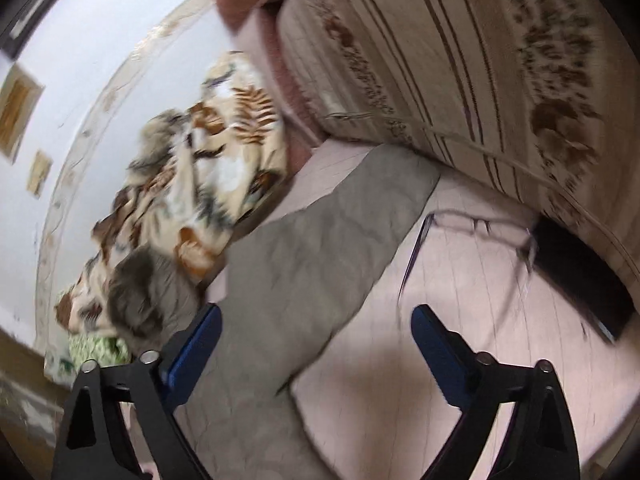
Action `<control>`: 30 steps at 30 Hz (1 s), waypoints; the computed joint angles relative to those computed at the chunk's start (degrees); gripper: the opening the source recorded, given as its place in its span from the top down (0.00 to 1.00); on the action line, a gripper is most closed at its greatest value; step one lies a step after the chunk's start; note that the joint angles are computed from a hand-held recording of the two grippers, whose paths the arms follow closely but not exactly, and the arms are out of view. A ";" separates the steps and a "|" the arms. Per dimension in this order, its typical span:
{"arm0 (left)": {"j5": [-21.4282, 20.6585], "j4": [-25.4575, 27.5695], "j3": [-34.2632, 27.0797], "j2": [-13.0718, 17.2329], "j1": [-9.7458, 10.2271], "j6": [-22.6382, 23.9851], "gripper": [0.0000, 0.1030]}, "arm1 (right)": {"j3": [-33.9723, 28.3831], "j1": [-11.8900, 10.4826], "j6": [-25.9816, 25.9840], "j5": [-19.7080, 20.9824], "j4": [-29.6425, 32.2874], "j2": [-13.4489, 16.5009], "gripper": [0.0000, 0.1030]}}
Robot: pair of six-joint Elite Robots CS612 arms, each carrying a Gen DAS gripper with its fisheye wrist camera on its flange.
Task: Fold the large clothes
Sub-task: 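Grasp the sleeve cuff with the right tool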
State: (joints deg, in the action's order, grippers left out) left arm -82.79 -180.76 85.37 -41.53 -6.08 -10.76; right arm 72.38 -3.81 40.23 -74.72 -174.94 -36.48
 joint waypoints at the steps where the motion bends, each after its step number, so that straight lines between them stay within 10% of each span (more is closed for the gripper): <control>1: 0.25 0.49 -0.25 0.17 -0.26 1.00 0.00 | -2.30 -0.45 0.06 1.04 1.14 1.42 0.18; 11: 0.61 0.25 -2.01 1.81 -1.13 4.76 0.00 | -18.35 -1.98 -1.82 -3.75 14.54 11.15 0.40; 25: 0.25 1.21 -2.99 2.88 -1.35 6.98 0.00 | -35.06 -1.98 2.61 -13.09 28.46 20.54 0.40; 30: 0.62 1.25 -3.04 3.00 -1.49 7.65 0.00 | -34.20 -2.09 0.69 -12.13 26.20 20.28 0.81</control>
